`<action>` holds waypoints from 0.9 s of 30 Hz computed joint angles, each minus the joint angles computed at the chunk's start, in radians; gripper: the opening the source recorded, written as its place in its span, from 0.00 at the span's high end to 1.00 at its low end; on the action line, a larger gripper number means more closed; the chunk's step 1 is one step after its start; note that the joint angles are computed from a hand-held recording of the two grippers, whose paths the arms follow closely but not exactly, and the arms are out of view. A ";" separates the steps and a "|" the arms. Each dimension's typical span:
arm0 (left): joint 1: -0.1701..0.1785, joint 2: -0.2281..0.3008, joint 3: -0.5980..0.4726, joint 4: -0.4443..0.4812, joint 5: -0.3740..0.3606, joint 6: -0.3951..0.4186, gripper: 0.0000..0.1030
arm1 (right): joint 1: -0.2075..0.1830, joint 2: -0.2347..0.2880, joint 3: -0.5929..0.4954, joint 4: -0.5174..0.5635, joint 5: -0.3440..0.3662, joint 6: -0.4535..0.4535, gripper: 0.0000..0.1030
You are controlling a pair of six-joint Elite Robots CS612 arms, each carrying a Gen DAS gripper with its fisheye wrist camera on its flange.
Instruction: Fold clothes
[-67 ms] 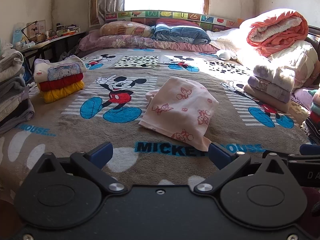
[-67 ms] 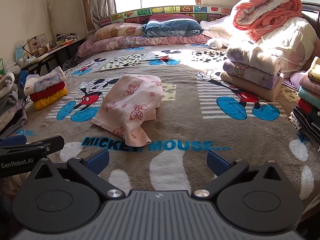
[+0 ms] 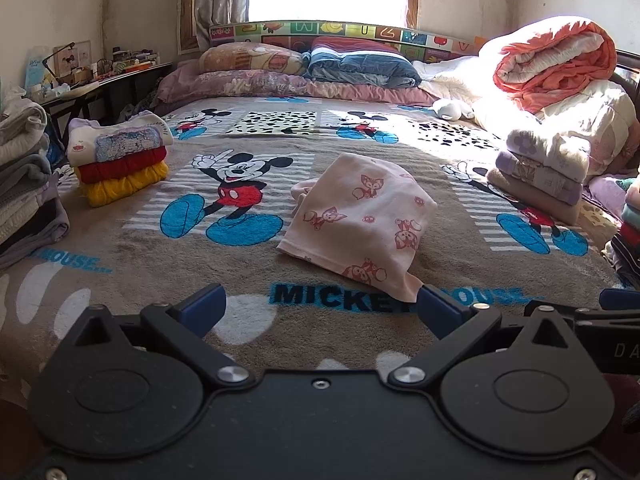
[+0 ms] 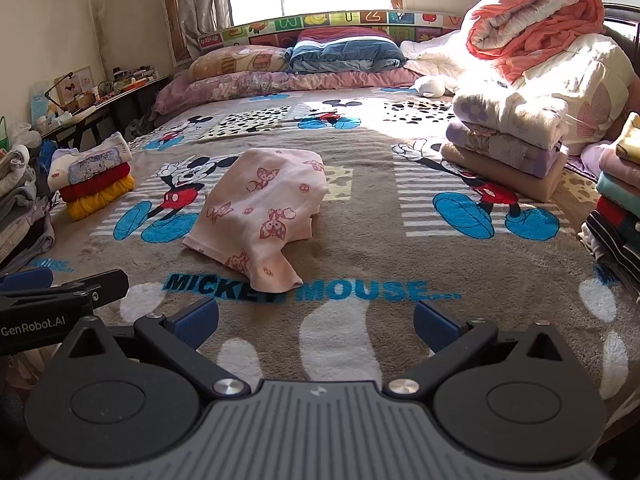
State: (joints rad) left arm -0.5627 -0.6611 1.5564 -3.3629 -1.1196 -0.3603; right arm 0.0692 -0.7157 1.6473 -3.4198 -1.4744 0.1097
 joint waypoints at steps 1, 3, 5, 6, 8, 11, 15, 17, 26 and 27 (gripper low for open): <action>-0.001 0.001 -0.001 0.000 0.005 0.005 0.00 | 0.000 -0.001 0.000 0.003 0.003 0.002 0.00; -0.003 0.003 0.001 -0.017 0.014 0.014 0.00 | -0.001 -0.003 0.000 0.006 0.007 0.002 0.00; -0.002 0.002 0.003 -0.017 0.010 0.010 0.00 | -0.002 -0.004 0.000 0.003 0.010 0.002 0.00; -0.003 0.002 0.002 -0.016 0.011 0.009 0.00 | -0.003 -0.004 0.001 0.001 0.012 0.001 0.00; -0.004 0.002 0.001 -0.014 0.013 0.012 0.00 | -0.004 -0.001 0.003 -0.005 0.014 0.000 0.00; -0.004 0.003 -0.001 -0.012 0.013 0.014 0.00 | -0.003 0.004 0.000 -0.006 0.014 0.003 0.00; -0.003 0.002 0.001 -0.014 0.010 0.015 0.00 | -0.002 0.001 -0.002 0.002 0.014 0.003 0.00; -0.002 0.001 0.001 -0.013 0.007 0.015 0.00 | -0.001 0.001 -0.002 0.002 0.017 0.001 0.00; -0.003 0.001 0.003 -0.012 0.007 0.017 0.00 | -0.001 0.003 -0.001 -0.001 0.020 -0.001 0.00; -0.003 0.000 0.002 -0.010 0.008 0.016 0.00 | -0.001 0.003 -0.001 0.000 0.019 0.000 0.00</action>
